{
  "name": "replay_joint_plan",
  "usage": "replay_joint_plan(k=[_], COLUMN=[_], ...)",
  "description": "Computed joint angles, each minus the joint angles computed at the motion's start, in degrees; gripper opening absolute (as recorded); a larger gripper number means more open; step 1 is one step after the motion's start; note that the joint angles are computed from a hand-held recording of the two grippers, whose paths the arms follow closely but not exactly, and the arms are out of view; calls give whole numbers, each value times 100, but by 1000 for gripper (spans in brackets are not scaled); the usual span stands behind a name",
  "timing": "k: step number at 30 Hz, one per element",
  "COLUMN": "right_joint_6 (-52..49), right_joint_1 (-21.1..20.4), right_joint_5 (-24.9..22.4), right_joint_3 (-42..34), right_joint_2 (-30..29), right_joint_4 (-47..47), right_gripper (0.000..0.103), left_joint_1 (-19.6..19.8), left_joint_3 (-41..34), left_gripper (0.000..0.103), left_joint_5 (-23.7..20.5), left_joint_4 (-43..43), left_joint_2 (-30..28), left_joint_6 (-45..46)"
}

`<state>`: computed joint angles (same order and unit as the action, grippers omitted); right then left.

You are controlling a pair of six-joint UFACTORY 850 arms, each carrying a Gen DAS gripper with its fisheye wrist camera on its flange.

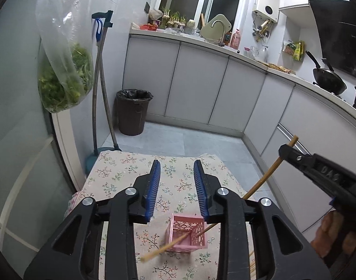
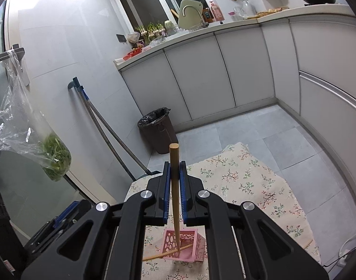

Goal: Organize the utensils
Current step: 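Open both tools to release the chopsticks into the pink basket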

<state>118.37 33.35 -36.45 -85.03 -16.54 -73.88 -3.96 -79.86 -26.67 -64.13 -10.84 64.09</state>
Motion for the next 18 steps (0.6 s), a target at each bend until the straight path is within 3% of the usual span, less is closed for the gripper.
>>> replay_joint_plan(k=[13, 16, 18], right_joint_6=[4, 4, -136], right_joint_1=[-28, -101, -126], right_joint_5=[-4, 259, 309], right_joint_3=[-234, -225, -239], right_joint_2=[-375, -464, -516], right_joint_4=[-62, 0, 206], right_gripper=[8, 13, 24], left_joint_1=[65, 72, 81], left_joint_3=[16, 33, 30], left_gripper=[38, 40, 40], left_joint_5=[146, 168, 153], left_joint_4=[-107, -115, -92], left_joint_2=[38, 50, 49], left_joint_6=[74, 99, 70])
